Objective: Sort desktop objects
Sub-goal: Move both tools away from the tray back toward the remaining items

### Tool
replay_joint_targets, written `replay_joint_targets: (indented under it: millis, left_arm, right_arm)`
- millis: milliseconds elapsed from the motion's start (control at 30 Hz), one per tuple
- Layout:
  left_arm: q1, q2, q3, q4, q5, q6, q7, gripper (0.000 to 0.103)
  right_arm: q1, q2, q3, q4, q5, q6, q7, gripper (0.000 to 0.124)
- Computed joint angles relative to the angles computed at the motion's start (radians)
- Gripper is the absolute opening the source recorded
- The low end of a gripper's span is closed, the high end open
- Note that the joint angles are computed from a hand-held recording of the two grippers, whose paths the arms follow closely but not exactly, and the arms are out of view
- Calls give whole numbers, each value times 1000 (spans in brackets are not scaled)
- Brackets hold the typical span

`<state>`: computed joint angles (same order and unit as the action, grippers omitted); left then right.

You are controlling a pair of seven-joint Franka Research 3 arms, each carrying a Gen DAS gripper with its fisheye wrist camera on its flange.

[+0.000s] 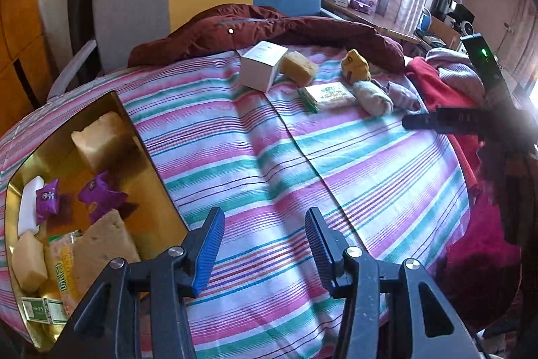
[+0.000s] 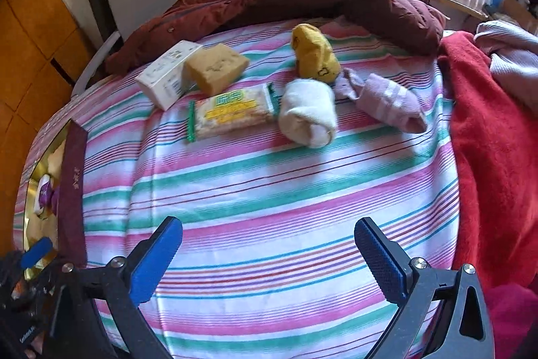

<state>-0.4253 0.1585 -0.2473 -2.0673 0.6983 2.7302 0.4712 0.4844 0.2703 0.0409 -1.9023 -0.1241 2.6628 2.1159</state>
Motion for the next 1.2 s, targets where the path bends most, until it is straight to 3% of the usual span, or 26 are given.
replay_joint_targets:
  millis: [300,400,600,733,900,1200]
  left_arm:
    - [3,39,-6,36,-72,0,79,50]
    - [-3,46,1,45,-71,-6,86,50]
    - [2,71,0,67,-117,-12,124,50]
    - [-5,89,3,92,-133,-33,145,50]
    - [-10,123,5,136,-157,-56,167,50]
    - [-20,202,21,272,-185,-86,208,50]
  right_arm:
    - [-53,27,-4,23,106,103,-85,102]
    - [-45,27,-54,6,83,196,-14,87]
    - [-54,100,-122,98,28,134,62,87]
    - [-72,177,-150,177,13,114,107,103]
    - [-88,261,-159,240,74,132,169,103]
    - [-30,343,-195,370,-10,4,168,103]
